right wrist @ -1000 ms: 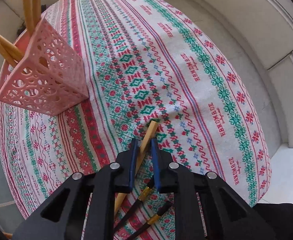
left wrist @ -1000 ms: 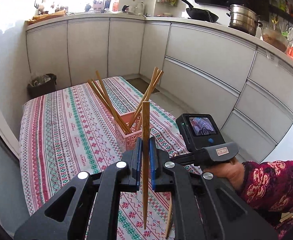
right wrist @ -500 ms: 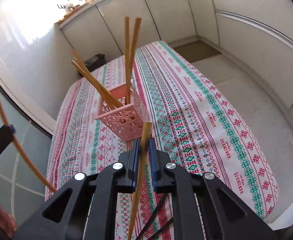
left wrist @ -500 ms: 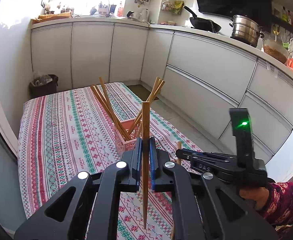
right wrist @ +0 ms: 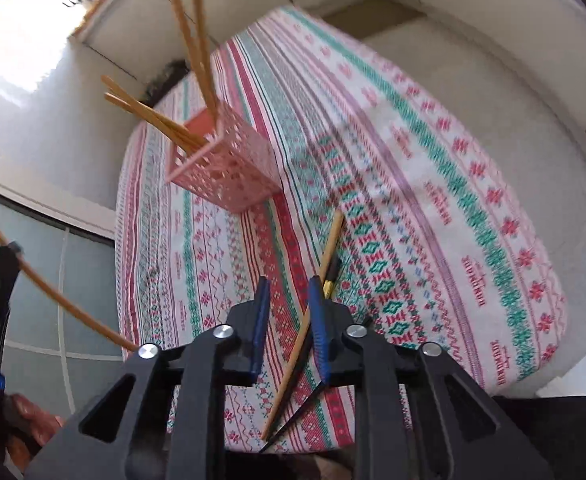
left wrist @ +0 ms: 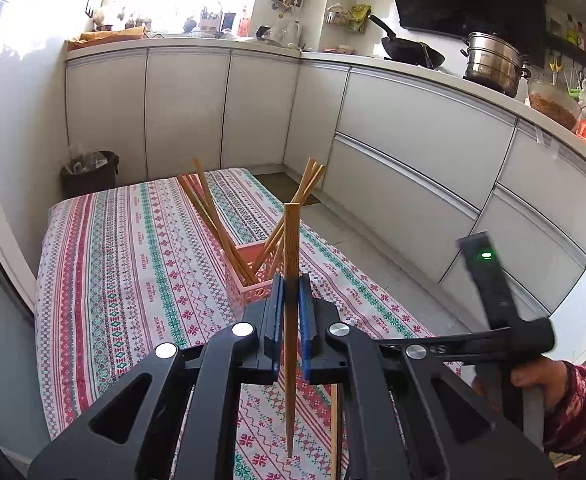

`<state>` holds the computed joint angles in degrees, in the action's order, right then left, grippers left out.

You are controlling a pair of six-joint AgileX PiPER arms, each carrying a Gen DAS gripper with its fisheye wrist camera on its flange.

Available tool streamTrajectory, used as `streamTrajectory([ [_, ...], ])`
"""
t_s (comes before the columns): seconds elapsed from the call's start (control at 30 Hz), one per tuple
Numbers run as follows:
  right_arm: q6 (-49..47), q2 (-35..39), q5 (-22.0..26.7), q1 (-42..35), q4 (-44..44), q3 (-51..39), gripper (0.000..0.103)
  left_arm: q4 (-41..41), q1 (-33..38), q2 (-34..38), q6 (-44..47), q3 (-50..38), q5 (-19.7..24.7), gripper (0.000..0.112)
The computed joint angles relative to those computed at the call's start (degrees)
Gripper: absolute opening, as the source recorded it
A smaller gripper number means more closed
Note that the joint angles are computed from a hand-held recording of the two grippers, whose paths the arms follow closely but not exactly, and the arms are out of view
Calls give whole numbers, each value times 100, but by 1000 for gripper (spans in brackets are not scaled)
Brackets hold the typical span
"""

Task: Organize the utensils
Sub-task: 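Hold the chopstick up with the left tool while the right tool grasps another chopstick, then carry both held chopsticks over the pink basket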

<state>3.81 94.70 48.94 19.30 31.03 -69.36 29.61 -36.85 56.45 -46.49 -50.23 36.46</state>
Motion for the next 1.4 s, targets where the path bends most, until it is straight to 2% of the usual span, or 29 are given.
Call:
streamTrajectory([
  [0.03,201,343,118,10,-184,-300,35,37,-20,-30,-30,8,9,6],
  [0.17,1102,1314,628,287,-1190,-1407,35,29,31,-194,-4,70,20,6],
  [0.33,1886,2070,1048,802,-2234,-2271,33,-521,469,-417,516,139,-119,6],
  [0.4,2236,2163,1102,1064,-2759,-2450,26,-663,585,-470,639,155,-157,6],
  [0.47,2357,2196,1093,1192,-2848,-2504,12,-665,595,-504,640,159,-170,6],
  [0.57,2122,1934,469,1086,-2236,-2048,9,-649,589,-513,617,152,-173,6],
  [0.67,2130,1367,-365,1167,-2324,-1369,8,-609,600,-528,574,153,-163,6],
  [0.77,1906,823,-646,1147,-2055,-959,8,-570,588,-539,521,147,-145,6],
  [0.9,1802,22,-1038,1299,-2234,-386,8,-412,489,-558,372,152,-98,6],
  [1.03,1592,-914,-1342,1354,-2331,200,8,-273,470,-642,229,188,-60,6],
  [1.17,1982,-1677,-1655,1637,-2971,608,8,-124,429,-712,69,215,-8,6],
  [1.3,2220,-2065,-1623,1831,-3309,523,8,7,368,-708,-85,217,32,6],
  [1.4,2364,-2114,-1373,1963,-3608,-4,8,-48,426,-702,-44,212,0,6],
])
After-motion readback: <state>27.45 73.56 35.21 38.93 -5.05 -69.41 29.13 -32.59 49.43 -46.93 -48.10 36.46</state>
